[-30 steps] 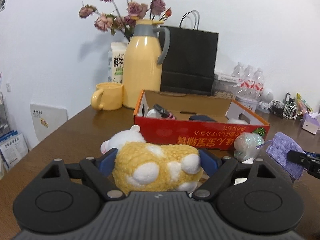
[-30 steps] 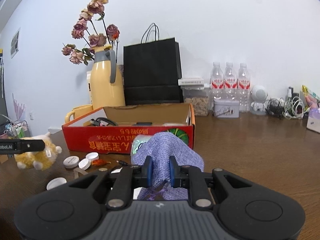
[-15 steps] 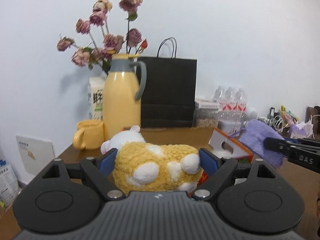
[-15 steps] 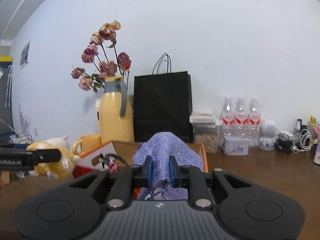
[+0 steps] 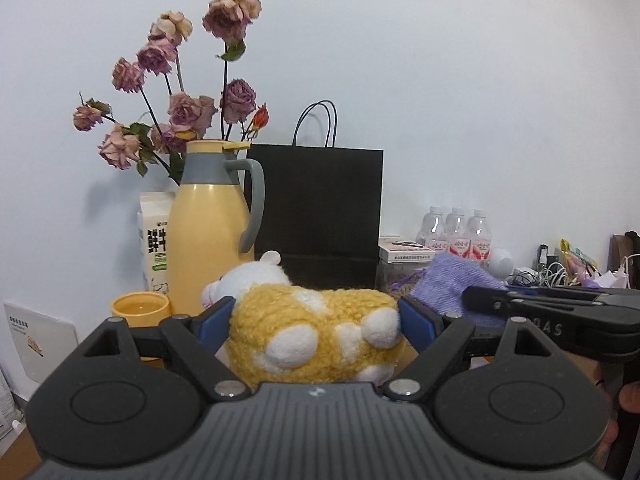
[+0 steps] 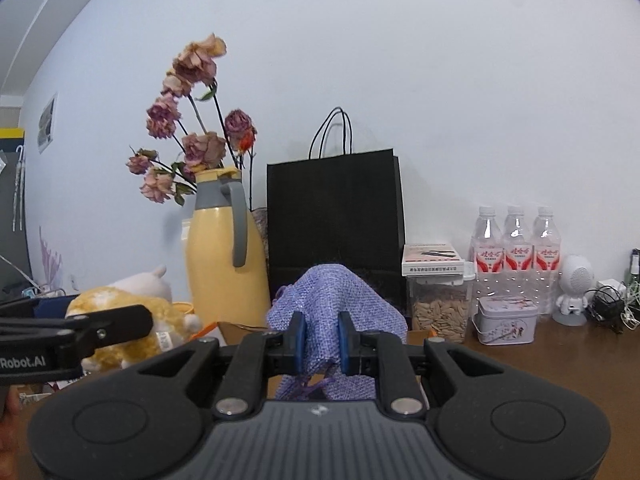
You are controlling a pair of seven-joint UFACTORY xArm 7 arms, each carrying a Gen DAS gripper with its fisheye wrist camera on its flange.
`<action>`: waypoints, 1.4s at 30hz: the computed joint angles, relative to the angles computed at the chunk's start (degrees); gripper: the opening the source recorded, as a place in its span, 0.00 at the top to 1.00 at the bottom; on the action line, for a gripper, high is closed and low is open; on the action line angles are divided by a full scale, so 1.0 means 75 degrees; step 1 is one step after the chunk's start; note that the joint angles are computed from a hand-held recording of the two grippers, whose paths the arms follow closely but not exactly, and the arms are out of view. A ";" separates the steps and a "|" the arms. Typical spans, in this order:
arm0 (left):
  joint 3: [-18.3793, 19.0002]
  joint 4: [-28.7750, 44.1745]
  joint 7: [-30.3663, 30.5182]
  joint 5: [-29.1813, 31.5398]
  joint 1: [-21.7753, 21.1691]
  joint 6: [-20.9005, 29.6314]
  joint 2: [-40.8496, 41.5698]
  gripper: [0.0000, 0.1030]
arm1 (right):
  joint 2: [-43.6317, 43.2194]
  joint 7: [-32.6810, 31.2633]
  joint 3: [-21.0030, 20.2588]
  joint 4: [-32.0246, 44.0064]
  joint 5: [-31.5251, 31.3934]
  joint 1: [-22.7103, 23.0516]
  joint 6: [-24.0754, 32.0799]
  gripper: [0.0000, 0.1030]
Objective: Organize objects
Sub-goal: 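Carry the plush alpaca and lavender pouch over the cardboard box, then open both grippers to drop the pouch and plush into the box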
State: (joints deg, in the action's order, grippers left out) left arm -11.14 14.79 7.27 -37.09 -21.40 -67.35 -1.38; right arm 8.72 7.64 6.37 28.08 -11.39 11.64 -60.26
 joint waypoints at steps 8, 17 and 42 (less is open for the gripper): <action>0.0611 0.1146 -0.0212 0.1263 0.0618 0.0476 0.1249 0.15 | 0.1264 -0.0273 0.0066 0.1473 0.0390 0.0200 0.0897 0.85; 0.0797 0.1299 -0.0251 0.1765 0.0797 0.0746 0.1698 0.14 | 0.1419 -0.0456 0.0076 0.1660 0.0365 0.0199 0.1651 0.84; 0.0689 0.1146 -0.0336 0.0807 0.0571 0.0806 0.1370 0.00 | 0.0732 -0.1342 0.0049 0.1205 0.1594 0.0647 0.2279 0.00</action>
State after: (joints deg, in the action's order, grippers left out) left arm -5.97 23.38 4.75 -31.04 -17.11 -61.31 8.90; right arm 14.21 -2.42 6.73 37.11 0.57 16.49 -43.16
